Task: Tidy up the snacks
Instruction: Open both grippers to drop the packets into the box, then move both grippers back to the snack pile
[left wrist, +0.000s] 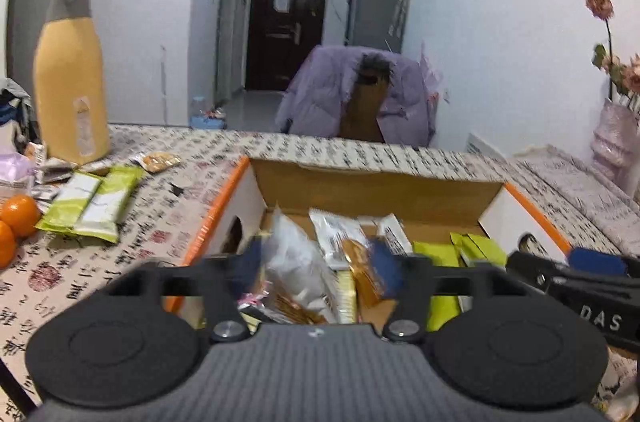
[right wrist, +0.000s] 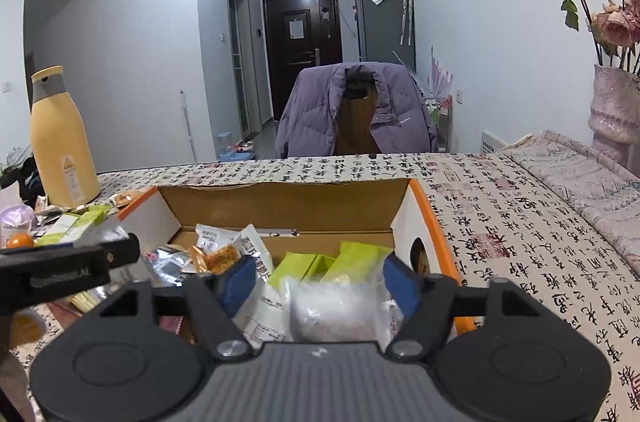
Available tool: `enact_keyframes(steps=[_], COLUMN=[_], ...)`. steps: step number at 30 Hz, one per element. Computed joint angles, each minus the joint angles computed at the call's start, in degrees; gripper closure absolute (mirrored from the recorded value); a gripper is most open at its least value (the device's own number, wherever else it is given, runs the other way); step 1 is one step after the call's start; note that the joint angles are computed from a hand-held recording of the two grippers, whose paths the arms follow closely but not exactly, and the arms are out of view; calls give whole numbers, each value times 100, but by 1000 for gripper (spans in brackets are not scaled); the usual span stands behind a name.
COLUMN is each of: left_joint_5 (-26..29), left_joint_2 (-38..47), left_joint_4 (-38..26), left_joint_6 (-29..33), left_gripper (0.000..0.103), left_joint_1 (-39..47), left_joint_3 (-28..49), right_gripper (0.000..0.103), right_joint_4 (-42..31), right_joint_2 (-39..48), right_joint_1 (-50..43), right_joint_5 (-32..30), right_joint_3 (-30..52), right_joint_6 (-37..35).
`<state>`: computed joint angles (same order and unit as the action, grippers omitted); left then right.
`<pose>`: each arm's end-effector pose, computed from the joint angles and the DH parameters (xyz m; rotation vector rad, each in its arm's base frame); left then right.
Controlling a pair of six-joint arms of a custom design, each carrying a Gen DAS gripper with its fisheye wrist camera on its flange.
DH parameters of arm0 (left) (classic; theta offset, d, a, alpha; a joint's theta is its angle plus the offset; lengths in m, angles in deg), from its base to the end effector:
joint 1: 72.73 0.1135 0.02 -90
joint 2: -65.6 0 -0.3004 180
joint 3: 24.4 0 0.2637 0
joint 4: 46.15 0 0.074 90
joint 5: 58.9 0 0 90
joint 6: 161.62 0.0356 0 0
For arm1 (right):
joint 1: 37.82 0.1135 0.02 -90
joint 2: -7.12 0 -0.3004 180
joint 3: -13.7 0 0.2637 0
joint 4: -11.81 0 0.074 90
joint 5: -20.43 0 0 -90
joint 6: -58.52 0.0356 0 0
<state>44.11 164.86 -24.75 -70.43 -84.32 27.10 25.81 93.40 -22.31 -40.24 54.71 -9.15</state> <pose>0.3344 -0.0768 0.1665 0.3687 2.0016 -0.3447 0.2705 0.0570 0.1714 0.4173 1.9999 -0.1316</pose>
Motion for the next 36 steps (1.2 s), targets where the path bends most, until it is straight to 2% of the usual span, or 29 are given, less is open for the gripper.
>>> enact_keyframes(steps=[1,2,3,11,22,28,36], left_joint_5=[-36,-26,13,121,92,97,394], left_joint_2=[-42,-63,-80,-228,-262,-667,-1239], left_joint_4=[134,281,412,210,337,121,-210], left_joint_6=[-52,-114,-178,-259,-371,-445,-307], left_gripper=[13,4,0,0,0,0,0], left_joint_1=[16,48,88,189,165,213,552], left_joint_3=[-68,-136,-195,-169,-215,-305,-663], right_gripper=[8,0,0,0,0,0,0], right_joint_4=[28,92,149,256,208,-222,-853], right_joint_2=[-23,-51,-90,-213,-442,-797,-1264], right_joint_1=[-7,-28,-52,-33,29,268,691], right_joint_5=[7,-9,-29,12,153,417,753], right_joint_3=[-30,-82,-132,-248,-301,-224,-304], right_joint_6=[36,78,103,167,141,87,297])
